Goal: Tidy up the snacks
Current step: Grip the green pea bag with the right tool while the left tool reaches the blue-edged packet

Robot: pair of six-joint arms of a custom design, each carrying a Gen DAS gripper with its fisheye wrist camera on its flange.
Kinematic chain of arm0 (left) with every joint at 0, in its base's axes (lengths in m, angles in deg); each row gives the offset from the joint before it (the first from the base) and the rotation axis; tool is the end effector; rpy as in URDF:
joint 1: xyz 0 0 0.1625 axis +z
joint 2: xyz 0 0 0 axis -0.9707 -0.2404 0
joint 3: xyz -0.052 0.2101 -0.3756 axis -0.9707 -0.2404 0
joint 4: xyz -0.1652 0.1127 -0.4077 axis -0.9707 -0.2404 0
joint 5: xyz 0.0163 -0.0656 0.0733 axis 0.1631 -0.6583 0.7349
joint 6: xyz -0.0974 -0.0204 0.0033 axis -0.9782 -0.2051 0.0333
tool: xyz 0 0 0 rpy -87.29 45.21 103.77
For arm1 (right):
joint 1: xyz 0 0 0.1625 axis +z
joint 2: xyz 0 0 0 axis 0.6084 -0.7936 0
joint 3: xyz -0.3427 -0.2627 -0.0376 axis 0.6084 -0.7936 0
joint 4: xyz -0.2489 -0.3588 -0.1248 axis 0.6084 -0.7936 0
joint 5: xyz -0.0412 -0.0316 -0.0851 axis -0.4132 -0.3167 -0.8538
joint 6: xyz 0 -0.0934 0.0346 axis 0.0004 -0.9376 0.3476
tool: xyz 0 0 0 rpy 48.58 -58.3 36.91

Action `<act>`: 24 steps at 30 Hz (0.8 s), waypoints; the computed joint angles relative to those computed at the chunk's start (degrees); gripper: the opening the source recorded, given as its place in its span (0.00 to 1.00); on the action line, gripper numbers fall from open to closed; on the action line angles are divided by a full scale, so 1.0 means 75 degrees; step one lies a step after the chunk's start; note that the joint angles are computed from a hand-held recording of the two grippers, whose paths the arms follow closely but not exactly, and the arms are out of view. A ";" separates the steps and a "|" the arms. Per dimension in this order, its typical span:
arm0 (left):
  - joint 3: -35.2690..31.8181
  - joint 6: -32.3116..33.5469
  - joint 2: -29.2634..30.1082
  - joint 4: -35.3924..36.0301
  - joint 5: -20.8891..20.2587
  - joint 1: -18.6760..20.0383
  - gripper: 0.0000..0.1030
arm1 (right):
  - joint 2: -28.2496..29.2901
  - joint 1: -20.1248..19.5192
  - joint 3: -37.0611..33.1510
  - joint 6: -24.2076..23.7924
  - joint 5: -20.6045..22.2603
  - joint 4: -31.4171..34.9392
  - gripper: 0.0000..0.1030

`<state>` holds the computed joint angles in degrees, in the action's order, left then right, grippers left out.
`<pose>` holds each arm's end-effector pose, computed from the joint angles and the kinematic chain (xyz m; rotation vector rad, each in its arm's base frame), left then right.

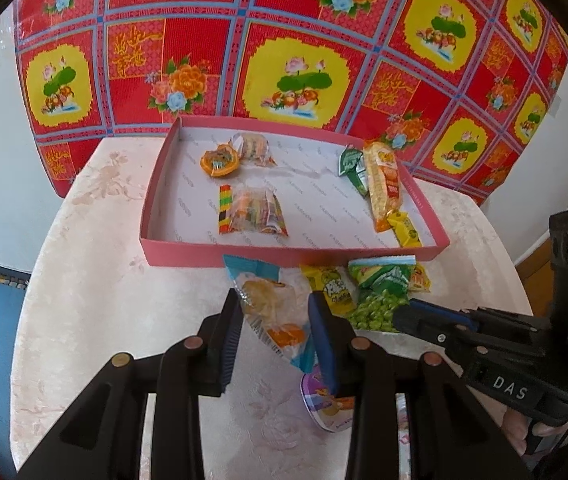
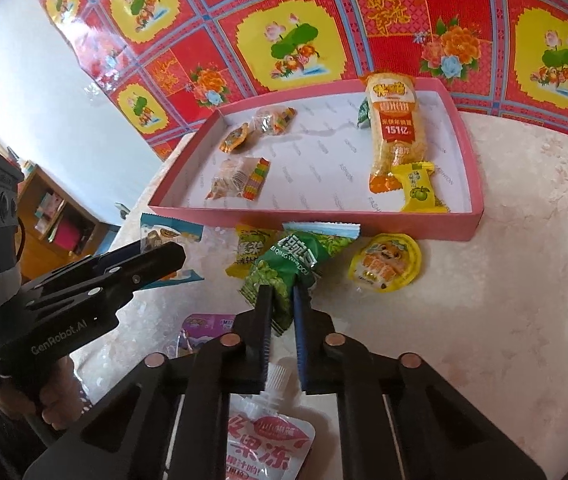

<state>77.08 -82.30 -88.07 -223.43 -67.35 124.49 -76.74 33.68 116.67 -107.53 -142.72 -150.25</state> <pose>-0.3514 -0.6472 -0.0862 1.1062 2.6083 -0.3206 -0.0572 -0.5225 0.2292 -0.1329 -2.4803 1.0661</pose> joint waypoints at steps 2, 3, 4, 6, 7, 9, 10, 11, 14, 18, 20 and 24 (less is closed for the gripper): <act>0.0012 0.0005 -0.0026 -0.0043 0.0011 -0.0024 0.34 | -0.0044 0.0008 0.0054 -0.0058 0.0043 -0.0085 0.09; 0.0013 0.0005 -0.0037 -0.0055 0.0011 -0.0033 0.34 | -0.0064 0.0010 0.0074 -0.0079 0.0058 -0.0115 0.09; 0.0022 0.0003 -0.0055 -0.0068 0.0007 -0.0039 0.34 | -0.0081 0.0012 0.0092 -0.0096 0.0073 -0.0144 0.09; 0.0025 -0.0012 -0.0080 -0.0087 0.0007 -0.0058 0.34 | -0.0126 -0.0001 0.0132 -0.0113 0.0148 -0.0191 0.09; 0.0024 -0.0015 -0.0089 -0.0097 0.0013 -0.0068 0.34 | -0.0158 -0.0009 0.0165 -0.0130 0.0194 -0.0236 0.09; 0.0019 -0.0010 -0.0102 -0.0117 0.0032 -0.0084 0.34 | -0.0205 -0.0025 0.0238 -0.0157 0.0271 -0.0364 0.09; 0.0009 -0.0005 -0.0103 -0.0121 0.0051 -0.0091 0.34 | -0.0215 -0.0031 0.0261 -0.0147 0.0299 -0.0446 0.09; 0.0006 -0.0007 -0.0104 -0.0124 0.0067 -0.0095 0.34 | -0.0241 -0.0055 0.0290 -0.0127 0.0363 -0.0533 0.09; -0.0038 -0.0014 -0.0091 -0.0123 0.0103 -0.0095 0.34 | -0.0350 -0.0131 0.0360 -0.0083 0.0542 -0.0654 0.09; -0.0173 -0.0026 -0.0019 -0.0135 0.0174 -0.0092 0.34 | -0.0488 -0.0188 0.0447 -0.0092 0.0638 -0.0876 0.09; -0.0252 -0.0007 0.0026 -0.0158 0.0193 -0.0086 0.34 | -0.0529 -0.0203 0.0446 -0.0089 0.0624 -0.0955 0.07; -0.0422 -0.0031 0.0129 -0.0091 0.0244 -0.0070 0.34 | -0.0595 -0.0258 0.0409 -0.0031 0.0643 -0.1040 0.04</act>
<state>73.92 -82.53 -87.10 -224.10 -65.52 123.97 -81.21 31.75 119.73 -107.77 -137.90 -158.05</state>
